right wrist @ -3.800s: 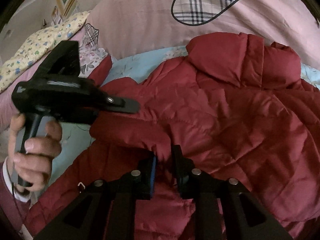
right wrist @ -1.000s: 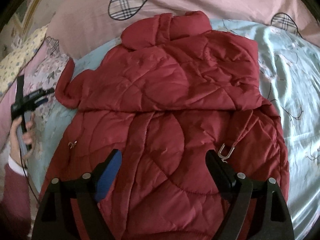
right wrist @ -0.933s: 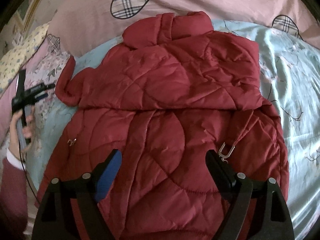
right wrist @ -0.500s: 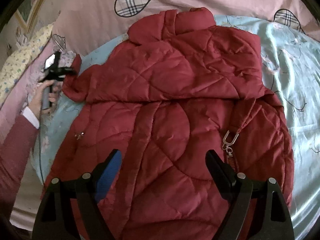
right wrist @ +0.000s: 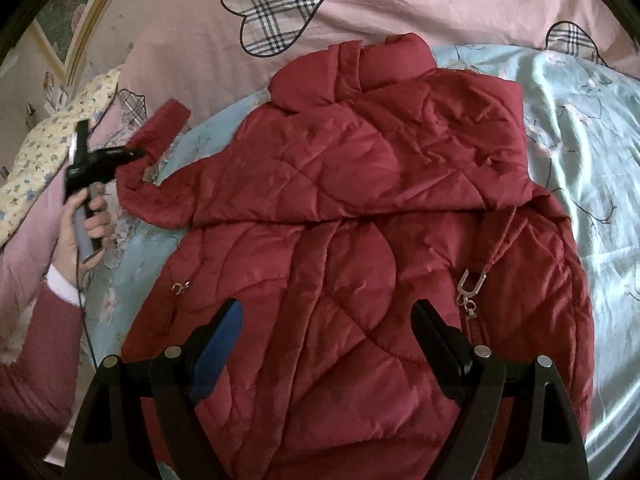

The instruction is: Fold large clothes

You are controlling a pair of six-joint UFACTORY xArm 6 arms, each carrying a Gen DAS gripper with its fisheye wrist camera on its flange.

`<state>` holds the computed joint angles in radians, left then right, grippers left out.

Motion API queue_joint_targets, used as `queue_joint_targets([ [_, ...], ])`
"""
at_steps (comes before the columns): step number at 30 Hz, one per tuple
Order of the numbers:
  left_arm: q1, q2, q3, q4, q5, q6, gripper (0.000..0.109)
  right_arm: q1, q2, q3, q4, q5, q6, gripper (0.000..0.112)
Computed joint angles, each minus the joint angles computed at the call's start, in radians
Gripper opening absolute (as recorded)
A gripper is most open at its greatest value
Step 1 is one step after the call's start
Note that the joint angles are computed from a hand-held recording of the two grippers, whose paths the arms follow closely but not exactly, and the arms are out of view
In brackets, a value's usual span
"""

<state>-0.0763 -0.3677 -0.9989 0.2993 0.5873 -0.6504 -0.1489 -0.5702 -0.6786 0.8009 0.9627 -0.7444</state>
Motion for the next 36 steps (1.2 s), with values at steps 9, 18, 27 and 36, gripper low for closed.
queue_joint_targets([
  [9, -0.198, -0.066, 0.049, -0.006, -0.126, -0.068, 0.007, -0.05, -0.035, 0.029, -0.01, -0.003, 0.011, 0.087],
  [18, -0.338, 0.048, 0.004, -0.043, -0.22, -0.058, 0.007, -0.134, -0.039, 0.027, 0.024, 0.032, -0.022, 0.087],
  [27, -0.457, 0.208, -0.083, -0.018, -0.211, -0.074, 0.007, -0.21, -0.011, -0.005, 0.071, 0.063, -0.047, 0.087],
  [36, -0.502, 0.326, -0.144, -0.087, -0.224, -0.045, 0.007, -0.238, 0.133, -0.107, 0.172, 0.082, -0.052, 0.087],
])
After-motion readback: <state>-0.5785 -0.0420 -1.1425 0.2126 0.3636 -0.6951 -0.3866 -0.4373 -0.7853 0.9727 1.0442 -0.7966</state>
